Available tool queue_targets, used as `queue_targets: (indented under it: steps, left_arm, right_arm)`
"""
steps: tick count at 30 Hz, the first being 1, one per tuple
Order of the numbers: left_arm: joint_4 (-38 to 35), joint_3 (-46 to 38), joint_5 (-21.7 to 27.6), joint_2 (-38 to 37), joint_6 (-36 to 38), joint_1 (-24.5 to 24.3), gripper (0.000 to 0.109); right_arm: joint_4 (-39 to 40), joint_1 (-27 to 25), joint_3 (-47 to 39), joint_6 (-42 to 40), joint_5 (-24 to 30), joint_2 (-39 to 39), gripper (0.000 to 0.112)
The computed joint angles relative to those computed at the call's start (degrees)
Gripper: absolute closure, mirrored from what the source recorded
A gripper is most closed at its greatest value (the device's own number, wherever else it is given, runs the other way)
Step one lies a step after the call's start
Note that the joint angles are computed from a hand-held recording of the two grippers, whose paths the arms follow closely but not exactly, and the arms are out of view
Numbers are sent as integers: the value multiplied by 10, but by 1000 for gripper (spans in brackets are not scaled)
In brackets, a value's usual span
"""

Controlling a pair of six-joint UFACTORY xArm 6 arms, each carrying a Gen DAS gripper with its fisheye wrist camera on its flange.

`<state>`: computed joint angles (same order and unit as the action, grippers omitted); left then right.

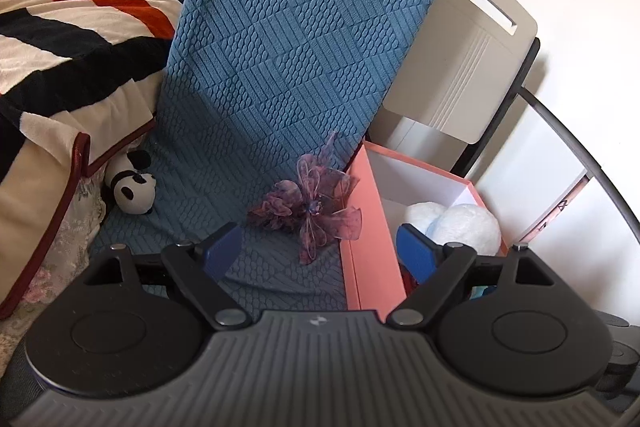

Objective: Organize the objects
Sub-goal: 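Open both grippers to drop the duck and pink bear into the box, then withdraw both tools from the pink box back toward the cushion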

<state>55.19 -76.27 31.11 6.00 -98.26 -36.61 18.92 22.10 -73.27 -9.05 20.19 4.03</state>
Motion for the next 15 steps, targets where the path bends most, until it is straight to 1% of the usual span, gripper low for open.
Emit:
queue_targets:
  steps: [4,8,10,12,15]
  left_arm:
    - [33,-7,9,22,-35,10,21]
    - [42,-20,21,50,-37,21,21]
    - [52,-16,12,59,-52,30,21]
    - [25,-16,18,68,-39,32,21]
    - [48,-16,25,79,-59,31,21]
  right_arm:
    - [-8,1,-5,5,-9,18,37]
    - [-31,2,-8,24,-30,39,37]
    - [-41,3,-13,36,-34,51,37]
    - [-30,5,-19,21,-34,62,38]
    - [-18,9,-22,5,-45,75,38]
